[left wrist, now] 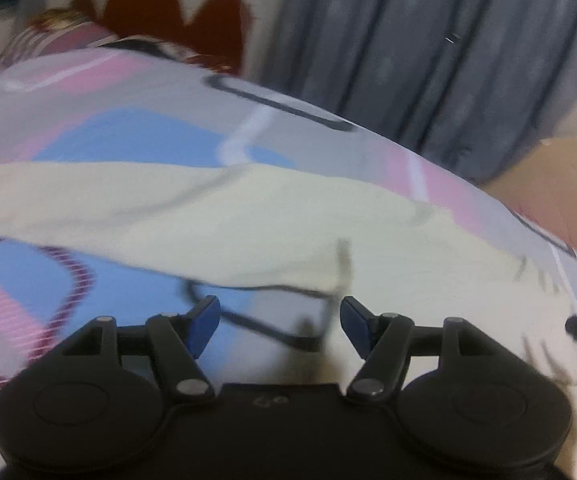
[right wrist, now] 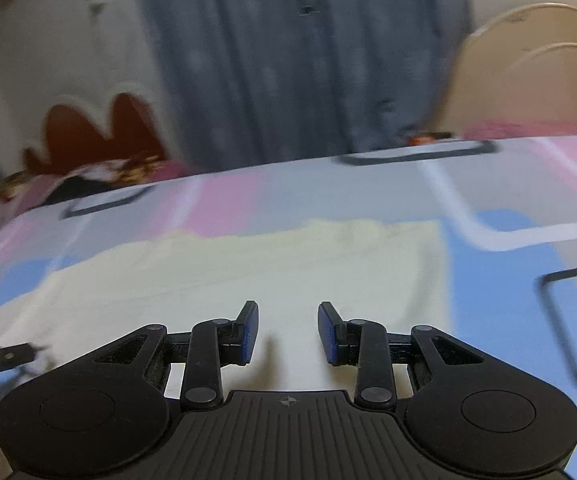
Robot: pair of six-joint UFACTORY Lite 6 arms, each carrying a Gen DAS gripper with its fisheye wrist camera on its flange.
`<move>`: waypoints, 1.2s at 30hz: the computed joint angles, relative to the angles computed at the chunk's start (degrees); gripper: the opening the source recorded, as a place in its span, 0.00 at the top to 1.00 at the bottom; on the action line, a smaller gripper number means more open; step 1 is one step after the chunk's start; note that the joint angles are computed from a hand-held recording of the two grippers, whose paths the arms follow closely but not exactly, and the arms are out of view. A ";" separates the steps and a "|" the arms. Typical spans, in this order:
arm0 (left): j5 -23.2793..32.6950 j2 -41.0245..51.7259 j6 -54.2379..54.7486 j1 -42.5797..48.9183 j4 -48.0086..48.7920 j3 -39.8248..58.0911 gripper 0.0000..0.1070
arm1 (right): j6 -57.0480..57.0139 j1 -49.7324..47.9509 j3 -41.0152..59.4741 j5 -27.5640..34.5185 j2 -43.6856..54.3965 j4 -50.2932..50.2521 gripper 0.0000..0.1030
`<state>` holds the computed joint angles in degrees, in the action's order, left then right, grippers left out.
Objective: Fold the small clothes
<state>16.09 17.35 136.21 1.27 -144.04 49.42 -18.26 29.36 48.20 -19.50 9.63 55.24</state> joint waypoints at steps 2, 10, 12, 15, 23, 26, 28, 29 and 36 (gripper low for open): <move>0.44 -0.58 -4.49 3.65 5.13 -0.42 0.39 | -1.49 3.84 3.78 -0.12 2.91 2.54 0.68; 2.94 2.48 -23.99 18.46 27.01 3.84 0.40 | -22.43 12.60 27.77 1.44 21.51 23.35 0.68; 3.76 5.19 -30.79 22.03 33.43 7.08 0.40 | -29.61 13.32 34.93 2.19 26.78 30.50 0.68; 4.70 9.69 -39.48 26.20 40.80 12.63 0.40 | -41.17 14.14 45.75 2.71 34.56 42.26 0.68; 9.57 23.16 -51.57 31.50 49.26 29.06 0.42 | -63.93 15.55 64.44 -0.93 46.85 64.00 0.68; 10.20 26.57 -46.87 31.11 41.54 31.94 0.48 | -67.96 15.60 70.04 -2.73 50.51 67.99 0.68; 10.17 27.99 -41.44 30.31 34.58 32.65 0.60 | -69.24 15.87 72.71 -4.10 52.14 69.40 0.68; 9.90 28.63 -39.12 30.36 32.27 33.18 0.65 | -69.45 15.84 73.30 -4.53 52.54 69.59 0.68; 11.23 30.68 -39.26 31.78 31.91 36.74 0.97 | -72.77 15.91 77.99 -8.14 55.85 72.75 0.68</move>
